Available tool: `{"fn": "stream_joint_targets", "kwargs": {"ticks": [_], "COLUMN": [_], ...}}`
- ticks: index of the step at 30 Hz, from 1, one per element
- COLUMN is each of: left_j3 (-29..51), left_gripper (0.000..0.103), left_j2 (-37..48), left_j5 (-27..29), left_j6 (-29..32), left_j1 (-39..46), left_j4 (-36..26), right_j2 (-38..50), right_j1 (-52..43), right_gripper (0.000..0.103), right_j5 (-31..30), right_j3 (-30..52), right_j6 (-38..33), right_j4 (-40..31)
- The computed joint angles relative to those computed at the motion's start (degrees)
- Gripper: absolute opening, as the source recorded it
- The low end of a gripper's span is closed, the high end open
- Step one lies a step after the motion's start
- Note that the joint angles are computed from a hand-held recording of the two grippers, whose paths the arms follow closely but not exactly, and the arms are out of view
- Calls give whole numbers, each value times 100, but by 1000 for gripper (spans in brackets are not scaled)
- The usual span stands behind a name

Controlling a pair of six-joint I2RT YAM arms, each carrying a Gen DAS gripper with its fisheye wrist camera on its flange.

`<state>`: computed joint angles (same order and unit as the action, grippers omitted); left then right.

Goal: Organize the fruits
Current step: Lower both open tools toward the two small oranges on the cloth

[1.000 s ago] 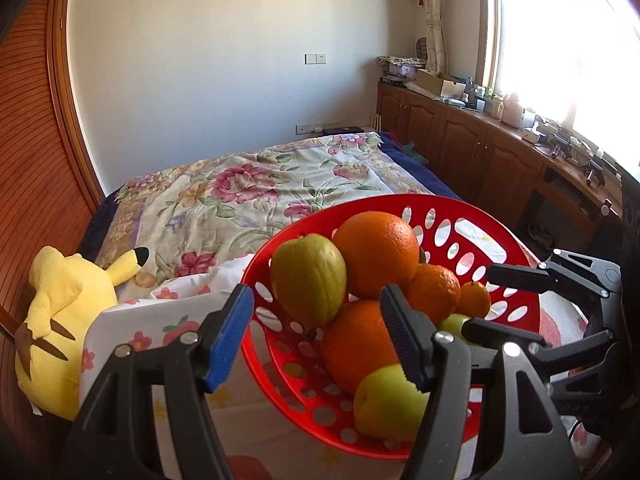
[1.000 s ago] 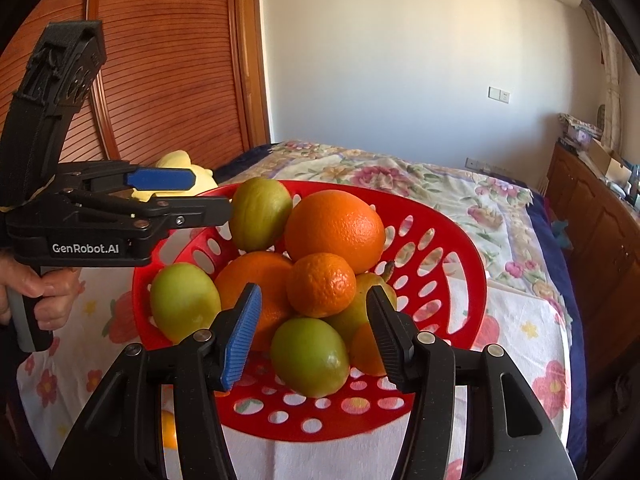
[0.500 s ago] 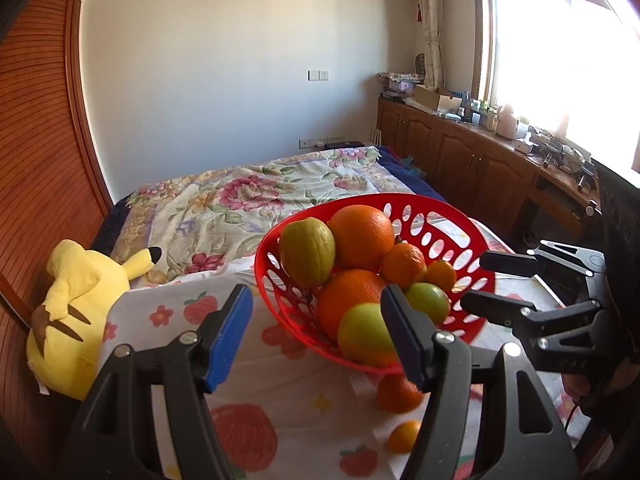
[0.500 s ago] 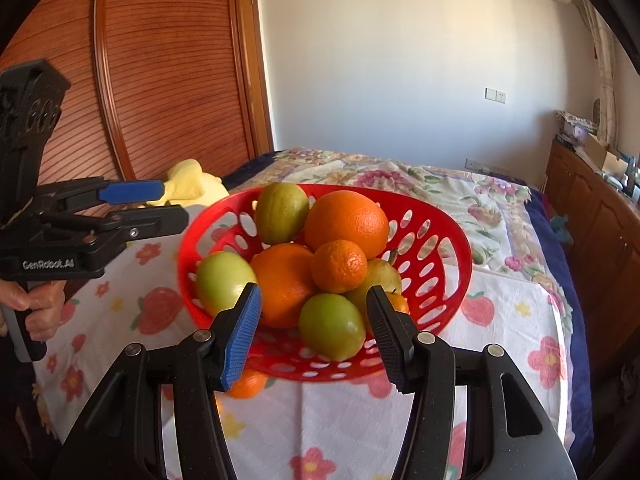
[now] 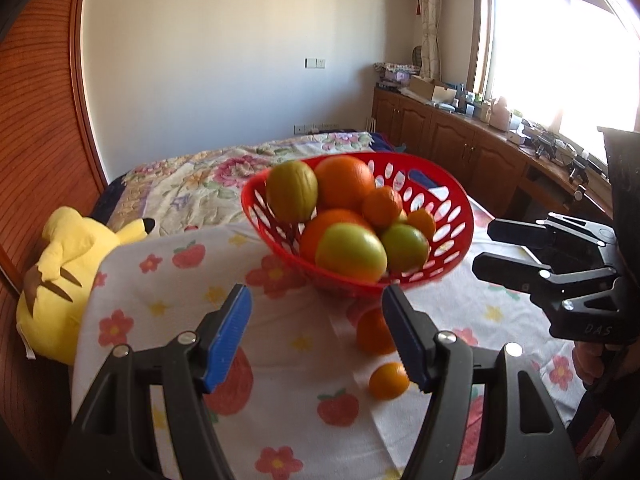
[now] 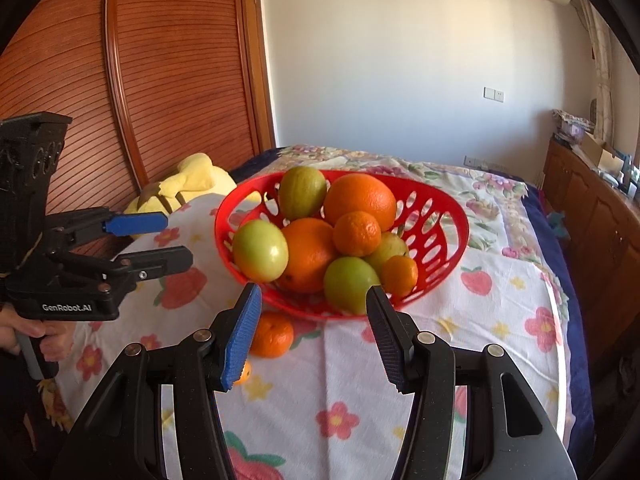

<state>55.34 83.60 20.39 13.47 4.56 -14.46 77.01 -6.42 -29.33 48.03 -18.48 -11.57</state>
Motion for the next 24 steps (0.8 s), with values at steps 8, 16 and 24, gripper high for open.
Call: {"fn": "stream_joint_targets", "kwargs": {"ticks": [8,16,24], "left_j3": [-404,-567,-552], "left_gripper": [68,68,68], "left_j2": [148,592,904], "left_j5": [-50,-124,-211], "left_j6": [-56,-281,-335], "left_j1": [-159,-509,-755], "left_j4": [227,461,495], "right_j2": [-67,88,201], "right_j1": [48,48,32], "right_gripper": [56,56,56], "right_j5": [54,127,82], "right_j3": [-290,-398,-402], "right_j6": [-60,-84,-99], "right_j4": [53,126,134]}}
